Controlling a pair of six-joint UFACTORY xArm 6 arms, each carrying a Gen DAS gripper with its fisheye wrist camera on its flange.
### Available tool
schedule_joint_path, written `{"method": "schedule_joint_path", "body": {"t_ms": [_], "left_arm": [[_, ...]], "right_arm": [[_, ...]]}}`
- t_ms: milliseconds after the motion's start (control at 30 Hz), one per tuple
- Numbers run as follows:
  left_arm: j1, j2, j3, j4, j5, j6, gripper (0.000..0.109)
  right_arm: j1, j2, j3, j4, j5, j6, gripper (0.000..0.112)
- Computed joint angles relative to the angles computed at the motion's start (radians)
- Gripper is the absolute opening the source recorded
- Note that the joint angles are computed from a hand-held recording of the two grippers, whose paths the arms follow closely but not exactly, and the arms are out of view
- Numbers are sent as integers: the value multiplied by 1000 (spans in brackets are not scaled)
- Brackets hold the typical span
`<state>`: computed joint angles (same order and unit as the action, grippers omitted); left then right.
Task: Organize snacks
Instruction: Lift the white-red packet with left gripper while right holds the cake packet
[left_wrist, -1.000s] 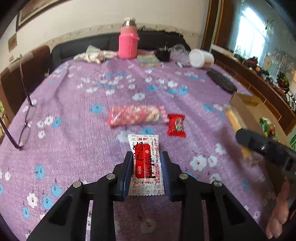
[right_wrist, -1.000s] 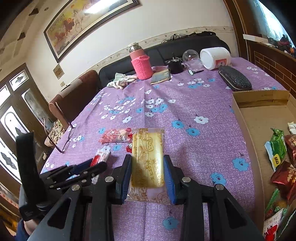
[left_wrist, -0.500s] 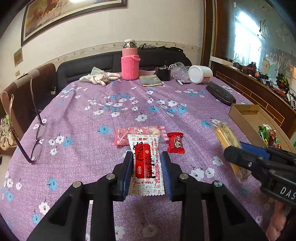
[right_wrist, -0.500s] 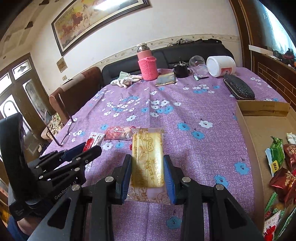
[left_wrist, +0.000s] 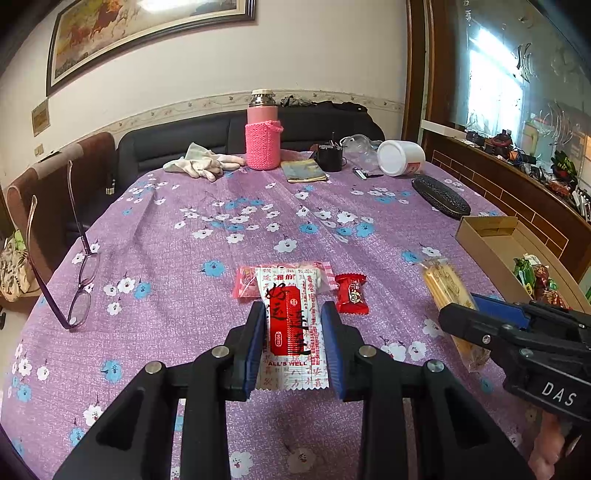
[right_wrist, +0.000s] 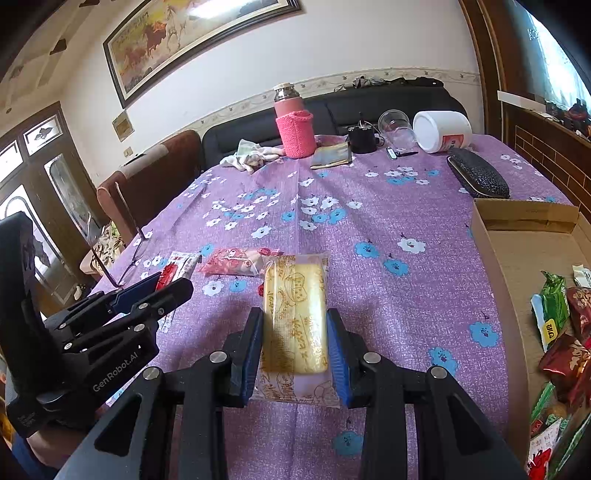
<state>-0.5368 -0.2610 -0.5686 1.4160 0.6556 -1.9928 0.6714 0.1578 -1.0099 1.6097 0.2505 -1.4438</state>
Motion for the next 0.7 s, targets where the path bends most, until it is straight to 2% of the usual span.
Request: {"method": "schedule_joint_path", "body": {"t_ms": [700], "left_arm": [[-11,-14,1,9,16,-12,30]], "right_arm": [[-5,10,-6,-1,-8,9,36]]}}
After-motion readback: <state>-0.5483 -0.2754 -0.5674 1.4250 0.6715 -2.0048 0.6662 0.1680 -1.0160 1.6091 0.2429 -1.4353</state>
